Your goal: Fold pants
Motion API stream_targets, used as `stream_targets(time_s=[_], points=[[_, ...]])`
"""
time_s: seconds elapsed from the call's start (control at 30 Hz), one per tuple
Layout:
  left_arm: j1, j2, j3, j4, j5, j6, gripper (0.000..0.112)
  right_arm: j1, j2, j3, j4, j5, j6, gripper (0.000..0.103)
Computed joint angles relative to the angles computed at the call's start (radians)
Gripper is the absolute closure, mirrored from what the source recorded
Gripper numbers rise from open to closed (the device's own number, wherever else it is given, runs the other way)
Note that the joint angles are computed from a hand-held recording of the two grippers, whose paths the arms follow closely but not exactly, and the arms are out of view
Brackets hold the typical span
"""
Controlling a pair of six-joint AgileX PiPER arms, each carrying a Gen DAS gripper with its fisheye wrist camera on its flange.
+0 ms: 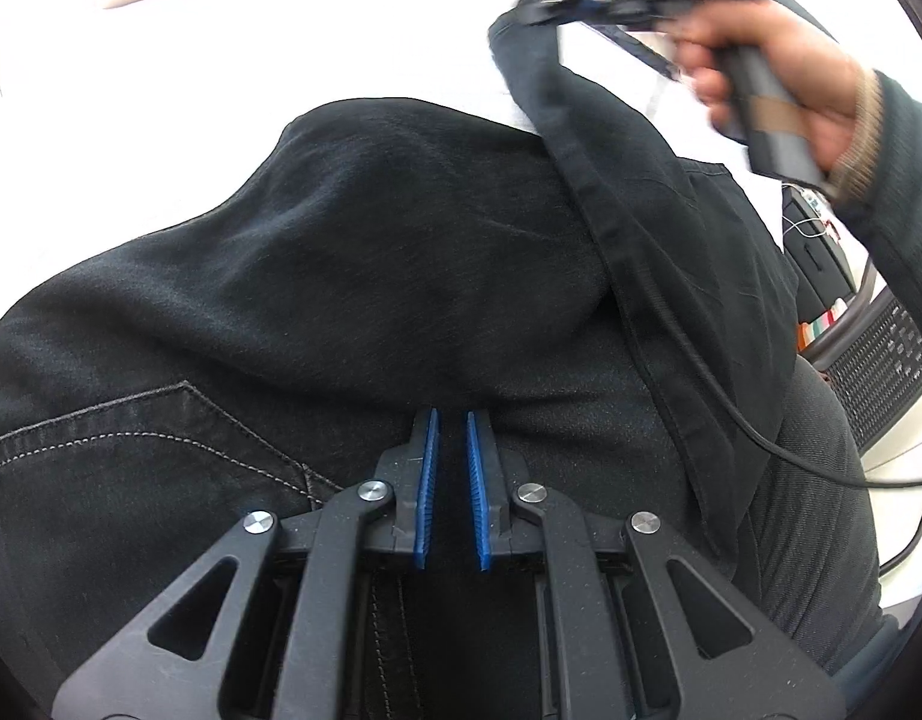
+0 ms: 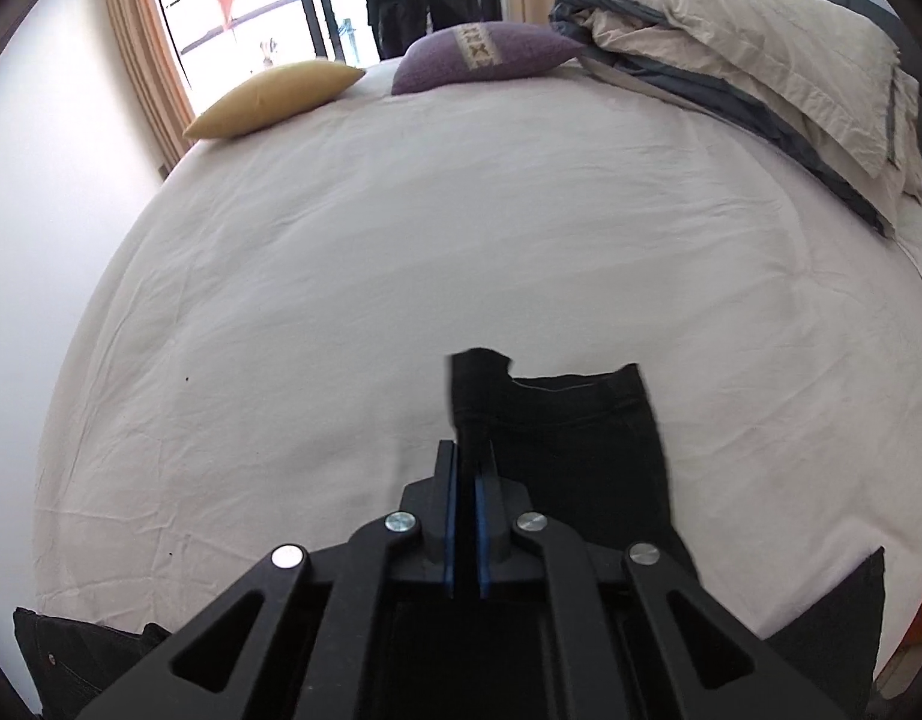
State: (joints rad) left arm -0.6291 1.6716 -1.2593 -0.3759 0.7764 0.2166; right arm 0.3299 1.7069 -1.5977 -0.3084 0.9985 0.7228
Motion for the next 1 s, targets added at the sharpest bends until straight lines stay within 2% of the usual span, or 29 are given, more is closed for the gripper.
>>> stream_targets(time_s=[0.1,0.23,0.4,0.47,0.6,0.77,1.0], points=[[-0.014,0.001,-0.005,0.022,0.000,-0.025,0.102,-0.035,-0.173,0.166,-0.075,-0.025,0.088,0.098],[-0.039,0.005,-0.019,0.065,0.005,-0.079,0.102,-0.081,-0.411,0.355,-0.185,0.020,0.171,0.099],[-0.085,0.014,-0.042,0.144,0.012,-0.168,0.102,-0.268,-0.633,0.536,-0.175,0.043,0.118,0.099],[-0.100,0.021,-0.057,0.170,0.023,-0.193,0.102,-0.373,-0.690,0.601,-0.120,0.028,0.054,0.099],[-0.132,0.033,-0.078,0.210,0.035,-0.242,0.102,-0.487,-0.756,0.725,-0.063,0.012,0.004,0.099],[-0.143,0.034,-0.076,0.217,0.023,-0.255,0.102,-0.488,-0.849,0.819,-0.074,0.040,0.077,0.099],[-0.123,0.019,-0.035,0.190,-0.008,-0.217,0.102,-0.562,-0.908,0.861,-0.019,0.041,0.044,0.099]])
